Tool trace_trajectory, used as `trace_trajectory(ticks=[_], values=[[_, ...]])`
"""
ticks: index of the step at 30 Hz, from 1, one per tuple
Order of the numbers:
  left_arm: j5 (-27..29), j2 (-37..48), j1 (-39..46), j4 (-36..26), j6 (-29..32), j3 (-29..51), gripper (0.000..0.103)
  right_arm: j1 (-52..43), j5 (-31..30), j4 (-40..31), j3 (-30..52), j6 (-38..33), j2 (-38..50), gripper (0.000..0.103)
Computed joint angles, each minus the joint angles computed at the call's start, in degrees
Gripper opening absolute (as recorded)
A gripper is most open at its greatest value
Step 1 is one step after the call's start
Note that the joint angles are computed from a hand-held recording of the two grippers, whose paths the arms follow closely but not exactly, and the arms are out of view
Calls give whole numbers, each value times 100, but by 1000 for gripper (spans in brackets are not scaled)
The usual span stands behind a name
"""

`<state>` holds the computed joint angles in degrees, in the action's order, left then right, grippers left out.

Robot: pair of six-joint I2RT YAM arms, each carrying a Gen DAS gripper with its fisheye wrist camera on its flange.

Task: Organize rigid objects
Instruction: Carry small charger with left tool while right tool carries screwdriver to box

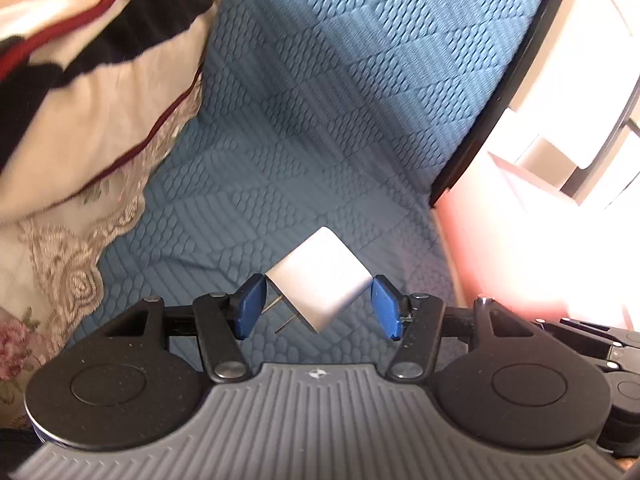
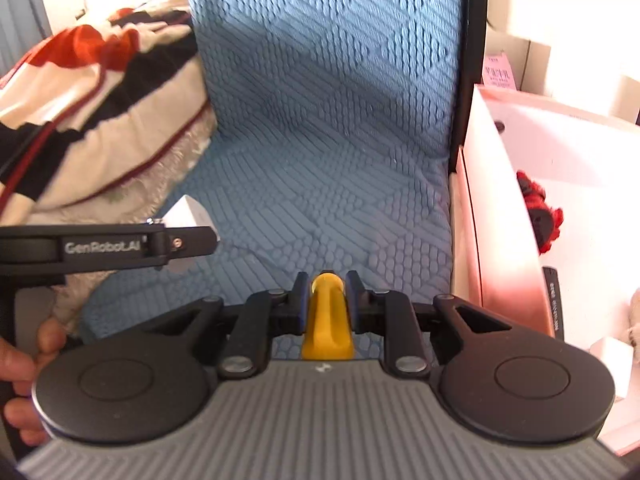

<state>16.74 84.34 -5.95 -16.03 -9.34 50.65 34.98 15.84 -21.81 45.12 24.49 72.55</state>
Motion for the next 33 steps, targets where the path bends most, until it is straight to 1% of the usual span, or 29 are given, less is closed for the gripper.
trace_trajectory(ticks=[8, 13, 18, 21, 26, 33], values=[[-63, -284, -95, -214, -162, 142, 64, -28, 41, -310, 161, -143, -491, 22], [32, -354, -119, -195, -196, 159, 64, -92, 39, -492, 271, -263, -839, 22], [11, -413, -324, -142, -232, 176, 64, -387, -43, -587, 421, -416, -1042, 22], [25, -307, -488, -299, -338, 505, 64, -631, -209, -680, 533, -528, -1122, 22], [-109, -163, -837, -457, -557, 1091, 64, -1161, -509, -890, 792, -893, -1312, 22], [-333, 149, -1397, -798, -870, 2069, 64, -2123, -1078, -1342, 1269, -1355, -1572, 22]])
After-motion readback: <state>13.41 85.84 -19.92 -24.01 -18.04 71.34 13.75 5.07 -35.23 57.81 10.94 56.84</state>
